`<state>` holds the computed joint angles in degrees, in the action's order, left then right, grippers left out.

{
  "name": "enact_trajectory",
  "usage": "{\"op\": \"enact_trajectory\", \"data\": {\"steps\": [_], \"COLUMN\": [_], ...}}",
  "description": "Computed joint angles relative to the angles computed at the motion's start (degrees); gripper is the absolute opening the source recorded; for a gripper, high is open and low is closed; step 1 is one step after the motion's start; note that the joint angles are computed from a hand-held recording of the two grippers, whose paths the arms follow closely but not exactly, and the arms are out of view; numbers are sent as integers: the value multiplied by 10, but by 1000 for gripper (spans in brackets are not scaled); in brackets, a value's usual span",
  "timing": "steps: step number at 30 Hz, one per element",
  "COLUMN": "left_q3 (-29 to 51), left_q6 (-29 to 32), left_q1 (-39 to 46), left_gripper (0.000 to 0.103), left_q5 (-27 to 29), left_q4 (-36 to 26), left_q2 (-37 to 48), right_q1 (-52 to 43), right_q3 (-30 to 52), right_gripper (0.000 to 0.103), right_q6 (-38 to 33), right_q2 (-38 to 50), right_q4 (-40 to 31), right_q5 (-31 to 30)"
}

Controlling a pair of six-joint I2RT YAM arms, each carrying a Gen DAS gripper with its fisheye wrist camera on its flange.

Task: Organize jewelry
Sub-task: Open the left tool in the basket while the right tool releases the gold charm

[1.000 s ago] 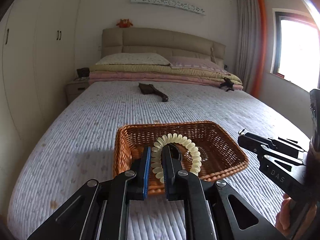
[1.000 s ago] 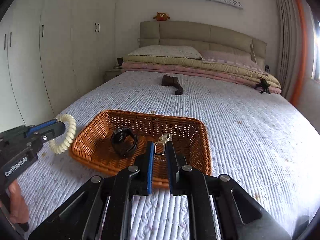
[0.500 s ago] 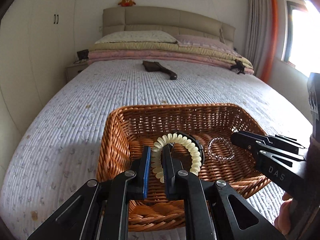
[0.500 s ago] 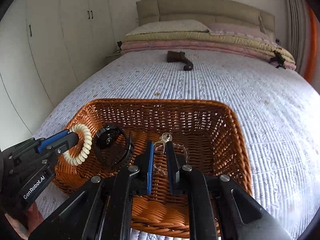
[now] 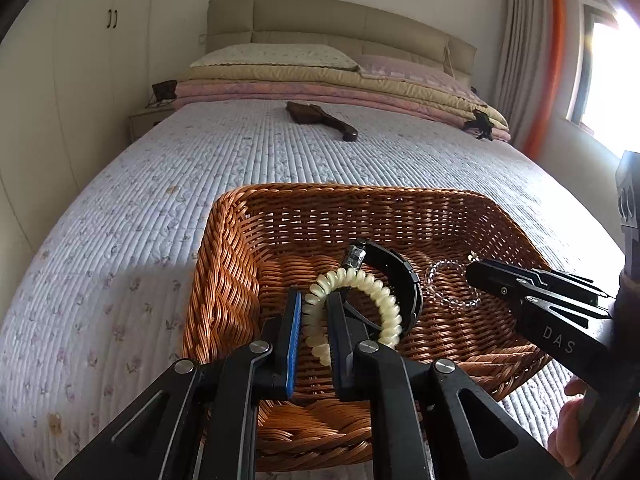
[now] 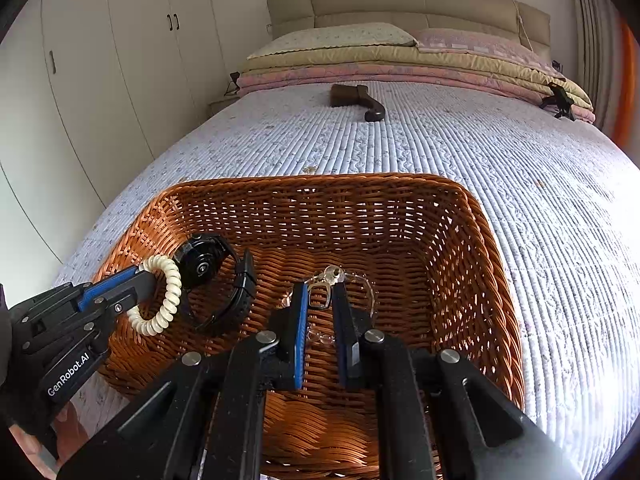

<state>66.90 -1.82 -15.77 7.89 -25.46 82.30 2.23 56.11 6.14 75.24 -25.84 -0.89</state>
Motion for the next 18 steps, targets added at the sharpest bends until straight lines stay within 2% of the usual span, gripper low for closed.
{"op": "enact_trajectory", "data": {"steps": [3, 5, 6, 10, 14, 18], "left_q3": [1, -5, -12, -27, -44, -59], "left_q6": [-5, -10, -12, -19, -29, -28], "left_q1": [10, 10, 12, 17, 25, 35], "left_gripper": [19, 36, 39, 40, 40, 40], "left_q5": [26, 23, 24, 34, 45, 58], "left_q4": [-2, 5, 13, 25, 35, 16], "left_q2": [-5, -15, -23, -50, -79, -130], "right_q1": [-3, -4, -3, -4, -7, -10], "right_q3": [4, 1, -1, -14, -31, -44], "right_gripper": [17, 21, 22, 31, 31, 31], "right_q6": [3, 3, 4, 5, 11, 23], "right_q2": [4, 1, -2, -24, -56, -114], "right_q4": [-6, -3, 0, 11, 21, -1], "right_q5": [-4, -5, -4, -7, -22, -27]}}
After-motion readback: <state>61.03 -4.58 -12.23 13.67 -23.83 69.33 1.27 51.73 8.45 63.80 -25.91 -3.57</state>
